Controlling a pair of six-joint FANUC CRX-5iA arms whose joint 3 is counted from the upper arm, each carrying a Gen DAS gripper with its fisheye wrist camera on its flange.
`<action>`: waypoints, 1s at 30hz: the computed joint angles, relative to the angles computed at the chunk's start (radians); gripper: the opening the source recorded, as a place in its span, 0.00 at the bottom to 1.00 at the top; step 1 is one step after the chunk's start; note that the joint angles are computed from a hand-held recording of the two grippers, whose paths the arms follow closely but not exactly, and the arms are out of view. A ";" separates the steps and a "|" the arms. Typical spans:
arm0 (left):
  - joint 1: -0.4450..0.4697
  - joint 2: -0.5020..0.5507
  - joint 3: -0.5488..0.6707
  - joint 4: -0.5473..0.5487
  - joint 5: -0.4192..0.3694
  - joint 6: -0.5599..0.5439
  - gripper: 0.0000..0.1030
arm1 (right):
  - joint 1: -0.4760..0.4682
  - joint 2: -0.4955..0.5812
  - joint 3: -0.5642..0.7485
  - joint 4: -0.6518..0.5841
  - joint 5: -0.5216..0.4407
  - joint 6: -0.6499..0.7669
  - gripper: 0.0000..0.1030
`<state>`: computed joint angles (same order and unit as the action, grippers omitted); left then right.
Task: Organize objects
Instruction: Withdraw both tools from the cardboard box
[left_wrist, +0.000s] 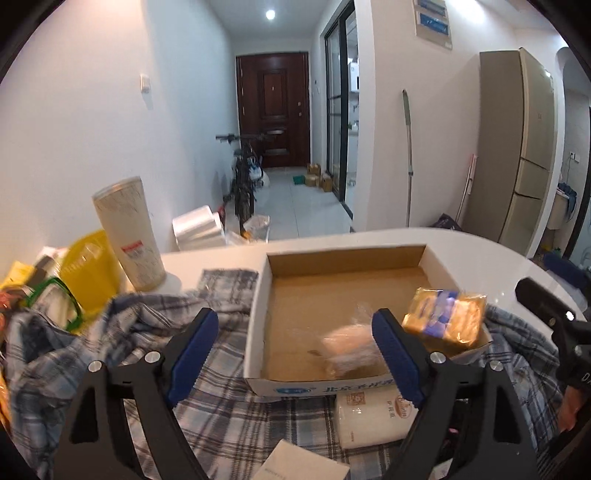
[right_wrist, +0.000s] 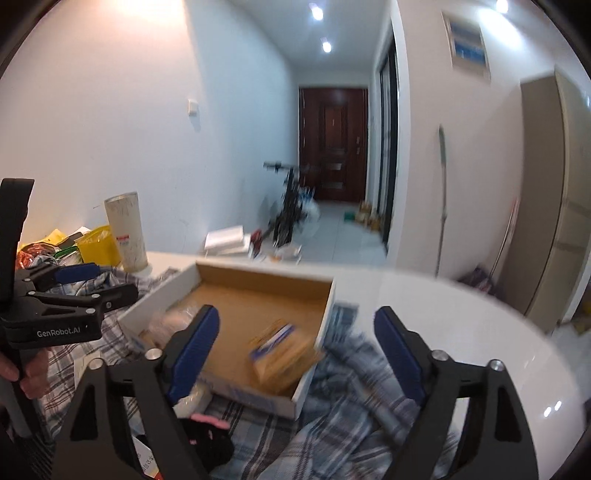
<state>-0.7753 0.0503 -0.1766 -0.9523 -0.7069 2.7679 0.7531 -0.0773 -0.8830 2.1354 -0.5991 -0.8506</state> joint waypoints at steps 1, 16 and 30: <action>-0.013 -0.021 -0.007 -0.019 -0.005 0.008 0.85 | 0.017 -0.010 -0.004 -0.005 -0.031 0.011 0.89; -0.521 -0.263 -0.089 -0.385 -0.548 0.346 0.85 | 0.412 -0.245 -0.080 -0.316 -0.276 0.263 0.99; -0.571 -0.376 -0.177 -0.328 -0.485 0.422 1.00 | 0.658 -0.183 -0.115 -0.401 -0.671 0.197 1.00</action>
